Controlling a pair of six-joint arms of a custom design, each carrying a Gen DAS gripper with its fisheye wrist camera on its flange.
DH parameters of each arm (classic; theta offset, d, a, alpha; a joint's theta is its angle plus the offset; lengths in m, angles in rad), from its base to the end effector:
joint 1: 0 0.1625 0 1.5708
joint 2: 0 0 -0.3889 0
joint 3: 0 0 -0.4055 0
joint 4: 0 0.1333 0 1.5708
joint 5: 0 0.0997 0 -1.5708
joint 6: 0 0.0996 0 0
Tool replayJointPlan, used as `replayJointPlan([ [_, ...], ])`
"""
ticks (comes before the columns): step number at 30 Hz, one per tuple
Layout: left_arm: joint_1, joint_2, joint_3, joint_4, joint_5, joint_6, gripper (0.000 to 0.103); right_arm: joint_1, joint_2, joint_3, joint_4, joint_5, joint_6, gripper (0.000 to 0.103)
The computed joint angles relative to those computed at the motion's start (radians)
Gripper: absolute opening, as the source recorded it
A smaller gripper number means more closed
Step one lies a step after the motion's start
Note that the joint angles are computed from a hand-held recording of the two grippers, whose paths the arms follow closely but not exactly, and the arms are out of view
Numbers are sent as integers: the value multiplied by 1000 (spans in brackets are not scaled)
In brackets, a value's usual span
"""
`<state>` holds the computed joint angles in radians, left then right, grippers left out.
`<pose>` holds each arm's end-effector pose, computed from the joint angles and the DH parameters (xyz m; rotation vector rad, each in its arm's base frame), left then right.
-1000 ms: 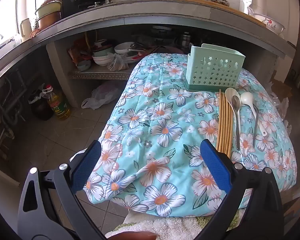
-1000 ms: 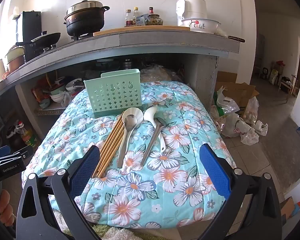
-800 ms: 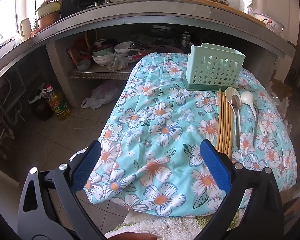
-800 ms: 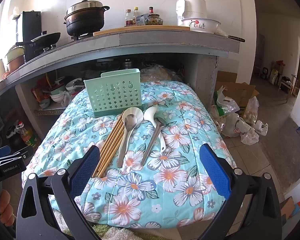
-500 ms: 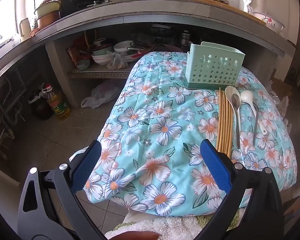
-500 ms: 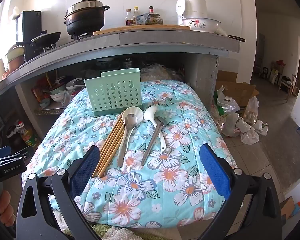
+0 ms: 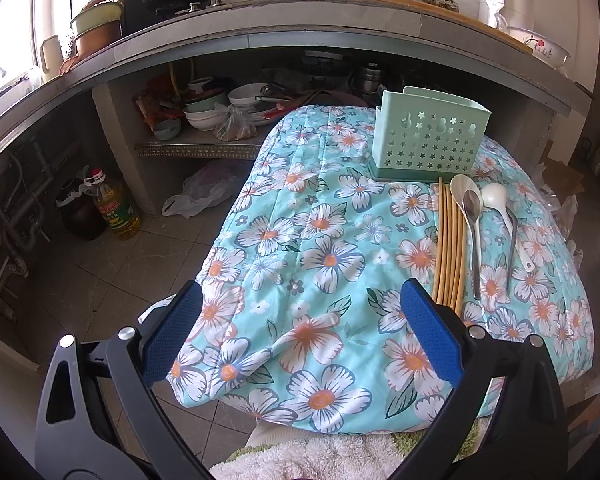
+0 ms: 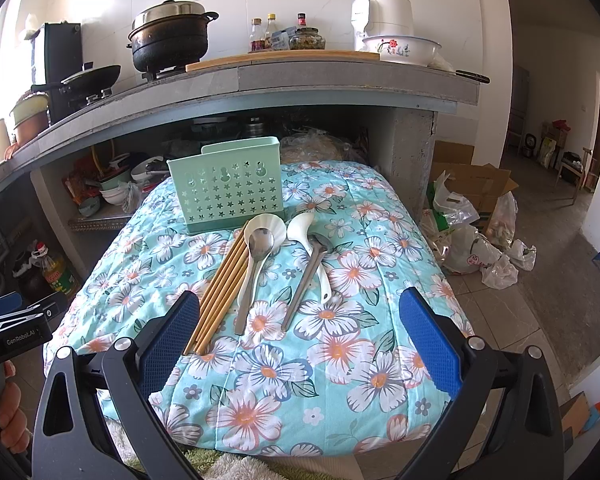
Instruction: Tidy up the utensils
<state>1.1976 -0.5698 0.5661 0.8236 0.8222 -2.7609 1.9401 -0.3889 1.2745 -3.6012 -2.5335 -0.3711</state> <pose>-0.0716 -0.7343 0.2524 0.5048 2.2225 -0.8844 0.3042 -0.6430 0.0633 0.0910 -1.9964 1.2196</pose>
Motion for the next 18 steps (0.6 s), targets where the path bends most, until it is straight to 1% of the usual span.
replayJointPlan([
  [16, 1, 0, 2, 1, -3, -3, 96, 0, -1, 1, 0, 0, 2, 97],
  [18, 1, 7, -12, 9, -4, -4, 96, 0, 0, 0, 0, 1, 1, 97],
])
